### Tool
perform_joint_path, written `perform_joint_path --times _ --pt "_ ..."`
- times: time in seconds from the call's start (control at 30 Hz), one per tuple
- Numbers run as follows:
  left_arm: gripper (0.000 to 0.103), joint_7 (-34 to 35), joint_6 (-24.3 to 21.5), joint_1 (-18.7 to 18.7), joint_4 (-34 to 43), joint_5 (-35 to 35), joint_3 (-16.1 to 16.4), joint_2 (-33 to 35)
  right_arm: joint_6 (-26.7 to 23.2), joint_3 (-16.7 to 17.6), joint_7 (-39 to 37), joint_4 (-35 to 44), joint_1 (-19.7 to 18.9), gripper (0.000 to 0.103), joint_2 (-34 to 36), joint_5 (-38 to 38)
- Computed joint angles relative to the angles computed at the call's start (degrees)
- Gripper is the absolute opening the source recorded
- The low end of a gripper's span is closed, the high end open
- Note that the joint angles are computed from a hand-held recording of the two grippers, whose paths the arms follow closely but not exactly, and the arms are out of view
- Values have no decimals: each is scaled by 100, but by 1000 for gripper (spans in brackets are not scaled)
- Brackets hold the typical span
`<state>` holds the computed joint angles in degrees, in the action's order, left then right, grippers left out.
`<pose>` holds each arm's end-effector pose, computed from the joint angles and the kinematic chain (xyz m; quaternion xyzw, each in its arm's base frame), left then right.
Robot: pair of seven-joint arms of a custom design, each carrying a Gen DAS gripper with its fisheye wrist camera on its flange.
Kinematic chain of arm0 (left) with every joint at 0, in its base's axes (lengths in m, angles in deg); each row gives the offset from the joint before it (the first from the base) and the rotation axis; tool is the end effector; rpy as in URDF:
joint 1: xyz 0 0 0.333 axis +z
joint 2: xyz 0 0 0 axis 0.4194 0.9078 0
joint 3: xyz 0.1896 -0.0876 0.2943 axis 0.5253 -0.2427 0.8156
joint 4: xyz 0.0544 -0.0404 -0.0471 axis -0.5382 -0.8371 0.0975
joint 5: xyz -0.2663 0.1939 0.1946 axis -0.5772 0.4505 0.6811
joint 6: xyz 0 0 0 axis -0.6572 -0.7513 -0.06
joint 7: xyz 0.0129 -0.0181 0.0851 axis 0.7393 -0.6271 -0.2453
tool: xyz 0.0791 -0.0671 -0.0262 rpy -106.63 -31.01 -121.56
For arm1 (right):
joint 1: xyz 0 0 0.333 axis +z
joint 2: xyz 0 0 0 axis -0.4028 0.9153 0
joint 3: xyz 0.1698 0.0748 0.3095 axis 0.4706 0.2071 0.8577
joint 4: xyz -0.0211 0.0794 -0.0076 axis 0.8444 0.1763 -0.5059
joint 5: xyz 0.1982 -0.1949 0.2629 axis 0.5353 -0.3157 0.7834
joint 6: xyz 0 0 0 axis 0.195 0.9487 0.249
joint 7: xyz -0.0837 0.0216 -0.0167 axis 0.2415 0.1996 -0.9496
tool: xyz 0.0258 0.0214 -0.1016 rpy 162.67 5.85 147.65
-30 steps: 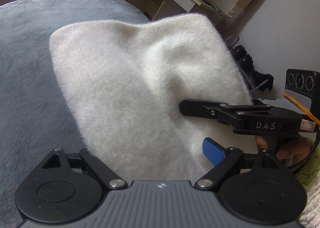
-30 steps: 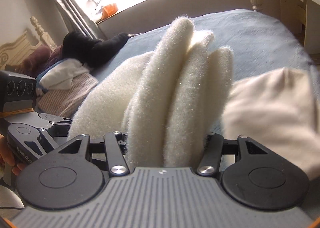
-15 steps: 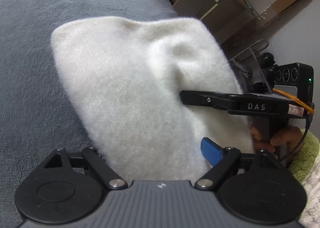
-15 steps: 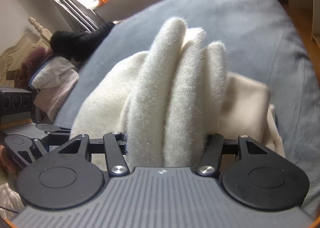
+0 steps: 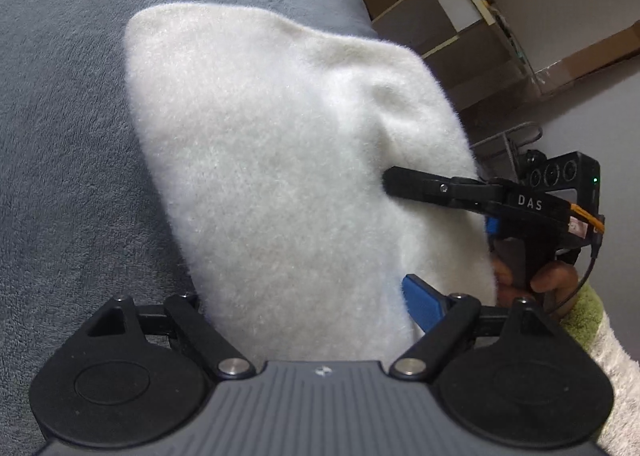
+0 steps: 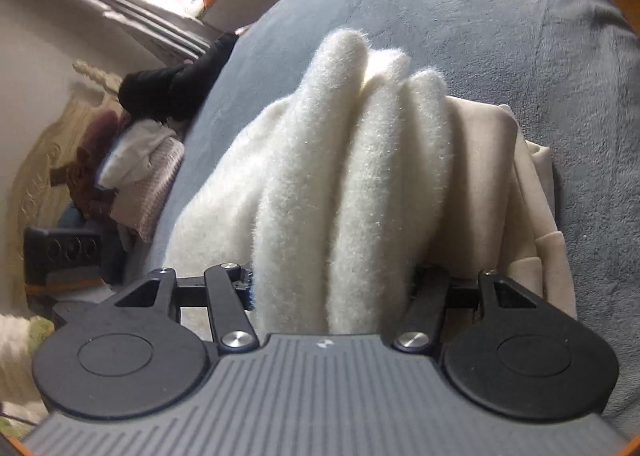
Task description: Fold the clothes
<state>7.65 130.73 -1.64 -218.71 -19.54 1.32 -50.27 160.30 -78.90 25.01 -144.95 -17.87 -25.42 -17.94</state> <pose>0.4040 -0.2584 0.5373 0.7630 -0.5441 0.3401 0.0778 0.5631 0.1218 0.4830 -0.7495 0.4828 0.2362 0.3864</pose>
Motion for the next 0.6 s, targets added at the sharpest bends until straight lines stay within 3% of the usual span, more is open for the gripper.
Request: perform_joint_path --times 0.1,0.2,0.3,0.33,0.37,0.47,0.53,0.6 --pt "87 113 313 -107 -196 -164 37 -53 -30 -18 -248 -110 -37 59 -43 140" --pt "90 477 815 -332 -513 -590 145 -198 -318 -102 26 68 -143 64 78 -31" --pt "92 512 1247 -623 -926 -842 291 -511 23 -173 194 -16 -209 68 -195 -189" --pt "92 254 1294 -539 -1070 -634 230 -664 309 -187 287 -123 -203 68 -378 -266" --pt "92 49 1299 -362 -1196 -495 86 -823 661 -192 396 -272 -186 68 -597 -310" --pt "92 -919 1170 792 -1263 838 -618 -1169 1854 -132 303 -795 -8 66 -1310 -64" --pt "92 -1337 1150 1298 -1229 1532 -839 -1296 2438 -90 -254 -968 256 53 -1590 473" --pt "92 -882 1283 1808 -820 1722 -995 -809 2908 -1 -717 -1001 550 45 -1609 827"
